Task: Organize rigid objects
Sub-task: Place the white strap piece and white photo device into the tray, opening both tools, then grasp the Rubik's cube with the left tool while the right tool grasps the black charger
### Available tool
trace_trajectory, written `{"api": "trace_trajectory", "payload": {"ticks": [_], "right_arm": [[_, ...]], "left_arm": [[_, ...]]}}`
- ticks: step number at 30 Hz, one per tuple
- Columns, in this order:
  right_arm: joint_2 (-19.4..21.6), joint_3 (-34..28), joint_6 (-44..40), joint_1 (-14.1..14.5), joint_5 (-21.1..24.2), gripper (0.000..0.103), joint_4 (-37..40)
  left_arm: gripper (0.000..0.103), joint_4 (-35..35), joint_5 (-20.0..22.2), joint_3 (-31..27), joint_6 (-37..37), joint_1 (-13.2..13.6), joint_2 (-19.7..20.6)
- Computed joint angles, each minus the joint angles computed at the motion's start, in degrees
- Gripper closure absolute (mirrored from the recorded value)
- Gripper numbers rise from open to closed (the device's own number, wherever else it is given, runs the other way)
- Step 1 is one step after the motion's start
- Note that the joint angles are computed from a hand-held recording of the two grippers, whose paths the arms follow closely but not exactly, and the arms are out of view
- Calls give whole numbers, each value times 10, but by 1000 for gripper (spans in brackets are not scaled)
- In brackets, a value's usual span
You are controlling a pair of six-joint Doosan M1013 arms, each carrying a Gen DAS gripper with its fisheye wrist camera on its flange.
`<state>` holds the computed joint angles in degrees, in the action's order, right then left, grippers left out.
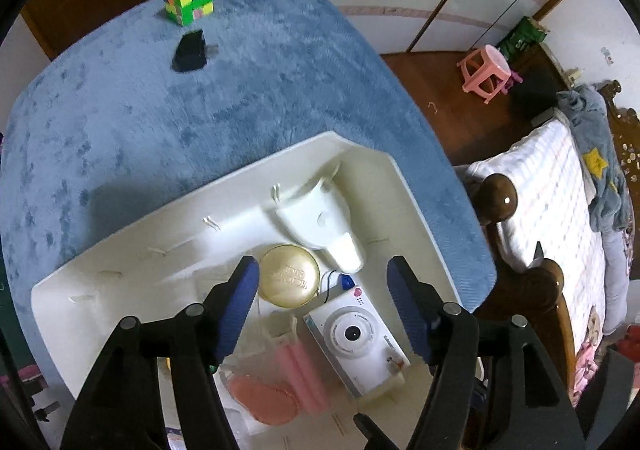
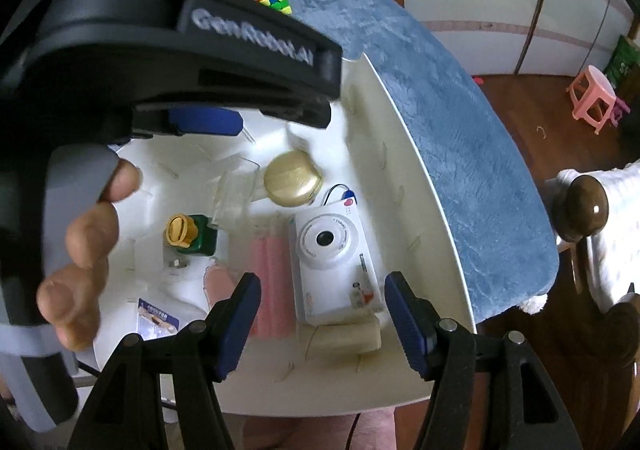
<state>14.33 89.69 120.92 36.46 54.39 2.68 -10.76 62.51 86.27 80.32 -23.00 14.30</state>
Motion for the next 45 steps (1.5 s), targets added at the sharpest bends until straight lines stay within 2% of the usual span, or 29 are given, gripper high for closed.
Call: {"api": "trace_trajectory", "payload": {"ticks": [8, 14, 17, 25, 28, 32, 37, 41, 45], "right_arm": [[-15, 0, -29, -3, 5, 38, -4], [-21, -27, -68, -1, 16, 38, -32], [-26, -46, -89, 1, 19, 38, -42], [-33, -112, -153, -9, 44, 38, -21], [-31, -141, -166, -10, 52, 37, -35], [-29, -177, -189, -15, 52, 26, -40], [-12, -224, -247, -29, 43, 25, -32], [16, -269, -332, -48, 48, 25, 4], [60, -328, -425, -72, 74, 22, 52]], "left_arm": [[33, 31, -23, -1, 5, 1, -30], [33, 40, -33, -10, -1, 13, -55], [33, 53, -47, -13, -7, 18, -69], [33, 87, -53, -35, -23, 36, -91], [28, 109, -57, -43, -39, 39, -93], [28, 150, -49, -63, -57, 39, -87], [28, 195, -36, -94, -77, 35, -68], [28, 209, -14, -138, -95, 36, -36], [28, 224, 23, -209, -122, 39, 19]]}}
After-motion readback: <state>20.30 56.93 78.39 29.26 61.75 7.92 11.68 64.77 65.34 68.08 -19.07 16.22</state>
